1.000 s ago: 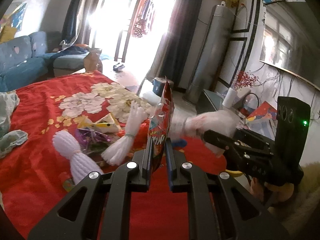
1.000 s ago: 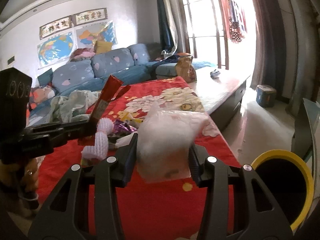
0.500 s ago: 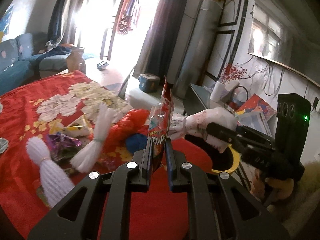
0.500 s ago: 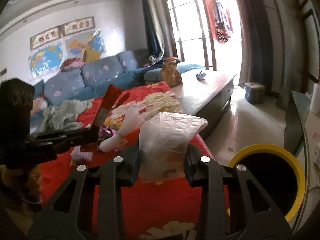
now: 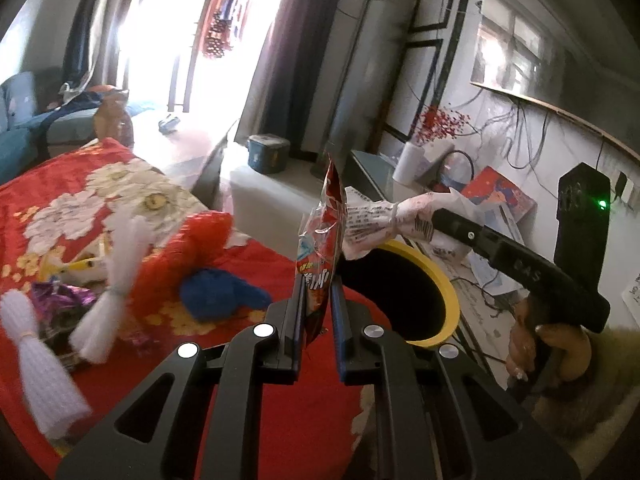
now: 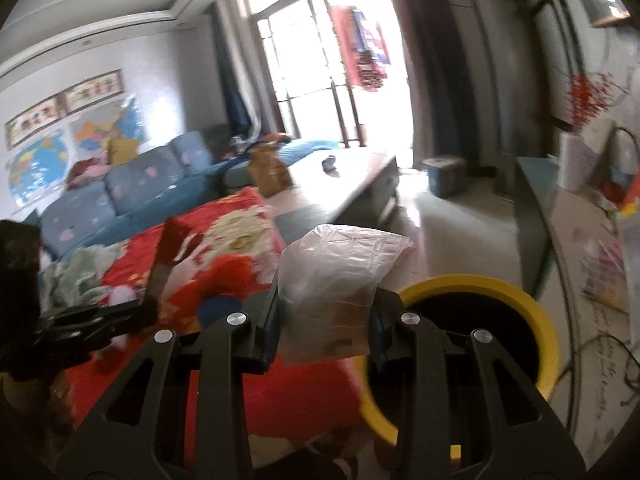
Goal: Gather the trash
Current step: 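Carry the wrapper and plastic bag in both tools over the yellow-rimmed bin, then open both tools to drop the wrapper and plastic bag into the bin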
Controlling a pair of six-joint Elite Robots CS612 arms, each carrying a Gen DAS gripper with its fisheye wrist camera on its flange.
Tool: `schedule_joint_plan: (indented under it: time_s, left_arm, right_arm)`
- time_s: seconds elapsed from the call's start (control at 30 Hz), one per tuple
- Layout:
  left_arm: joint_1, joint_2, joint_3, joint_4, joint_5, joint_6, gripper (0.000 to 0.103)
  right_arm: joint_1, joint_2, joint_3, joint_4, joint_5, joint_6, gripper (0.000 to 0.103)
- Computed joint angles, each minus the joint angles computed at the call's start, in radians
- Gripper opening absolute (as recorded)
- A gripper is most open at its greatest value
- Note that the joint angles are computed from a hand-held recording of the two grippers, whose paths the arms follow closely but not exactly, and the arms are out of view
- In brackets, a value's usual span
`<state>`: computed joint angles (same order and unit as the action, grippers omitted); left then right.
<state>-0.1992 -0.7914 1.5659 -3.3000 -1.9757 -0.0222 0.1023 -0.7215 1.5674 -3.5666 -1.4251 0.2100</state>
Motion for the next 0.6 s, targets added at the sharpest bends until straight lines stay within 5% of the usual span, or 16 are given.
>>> schedule_joint_plan:
  time_s: [0.6]
  left_arm:
    - [-0.078, 0.065, -0.108, 0.124, -0.05, 0.052, 0.012]
  right_arm:
    - [-0.034, -0.008, 0.037, 0.067, -0.179, 0.158, 0.028]
